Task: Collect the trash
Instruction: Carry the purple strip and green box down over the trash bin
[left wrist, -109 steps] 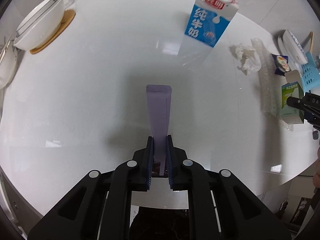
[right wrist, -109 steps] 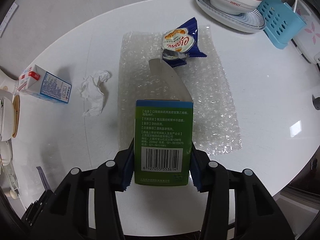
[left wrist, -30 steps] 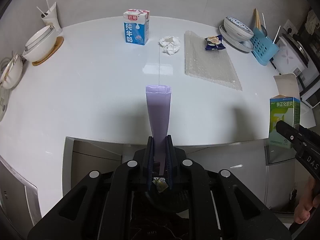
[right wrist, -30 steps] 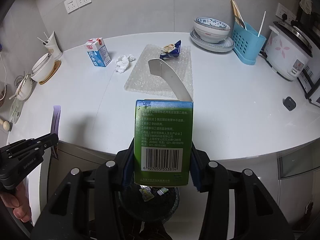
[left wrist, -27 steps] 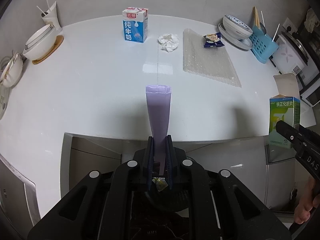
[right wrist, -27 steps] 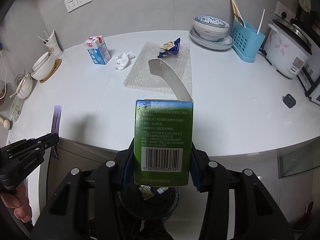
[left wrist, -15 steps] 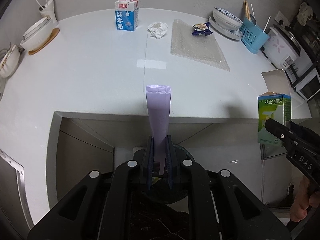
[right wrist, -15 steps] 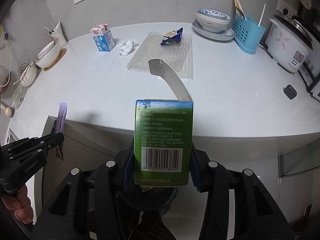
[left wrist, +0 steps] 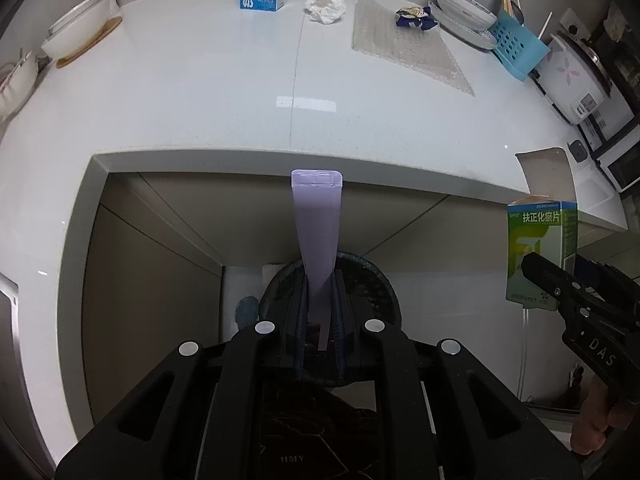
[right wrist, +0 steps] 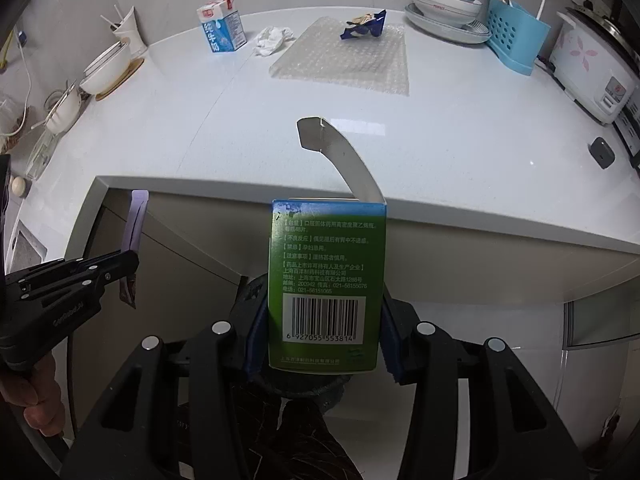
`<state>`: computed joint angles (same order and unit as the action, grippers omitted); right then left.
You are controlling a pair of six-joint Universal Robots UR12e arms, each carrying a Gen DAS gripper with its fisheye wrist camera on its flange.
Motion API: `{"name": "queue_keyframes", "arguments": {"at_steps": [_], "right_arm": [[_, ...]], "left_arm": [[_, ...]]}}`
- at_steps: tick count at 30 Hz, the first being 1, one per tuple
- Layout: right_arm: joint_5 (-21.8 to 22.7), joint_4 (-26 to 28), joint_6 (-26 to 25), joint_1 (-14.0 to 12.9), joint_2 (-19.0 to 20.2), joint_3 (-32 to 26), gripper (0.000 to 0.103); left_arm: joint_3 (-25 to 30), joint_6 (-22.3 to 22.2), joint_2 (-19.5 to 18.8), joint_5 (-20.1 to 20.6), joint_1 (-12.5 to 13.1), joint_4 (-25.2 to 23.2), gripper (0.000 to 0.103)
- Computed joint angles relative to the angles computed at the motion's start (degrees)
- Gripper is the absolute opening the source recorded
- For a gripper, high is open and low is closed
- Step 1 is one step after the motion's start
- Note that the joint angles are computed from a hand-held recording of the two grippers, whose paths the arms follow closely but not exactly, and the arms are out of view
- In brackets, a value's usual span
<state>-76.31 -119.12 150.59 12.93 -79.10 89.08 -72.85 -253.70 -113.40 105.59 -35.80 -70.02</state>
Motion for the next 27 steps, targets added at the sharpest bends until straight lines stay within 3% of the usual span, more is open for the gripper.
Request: {"name": "queue_keyframes", "arguments": {"at_steps": [7,15,27], "right_arm": [[-0.32,-0.89,-2.60,0.01,-0.59,2.98,0.044],[-0.57,-1.60,-4.58,-0.19,-0.44,5.75,0.044],[-1.52,-4.26,-4.40,-0.94,1.01,8.91,0.044]], "left_arm": [[-2.16,-0.10,-0.61,-0.92,-0.36,3.75,0.011],[-3.49,-0.46,-1.51,-1.12,-0.61,4.02,0.011],[-6.73,-2.25,-2.25,-1.40,-0.95,7.92,0.011]]}}
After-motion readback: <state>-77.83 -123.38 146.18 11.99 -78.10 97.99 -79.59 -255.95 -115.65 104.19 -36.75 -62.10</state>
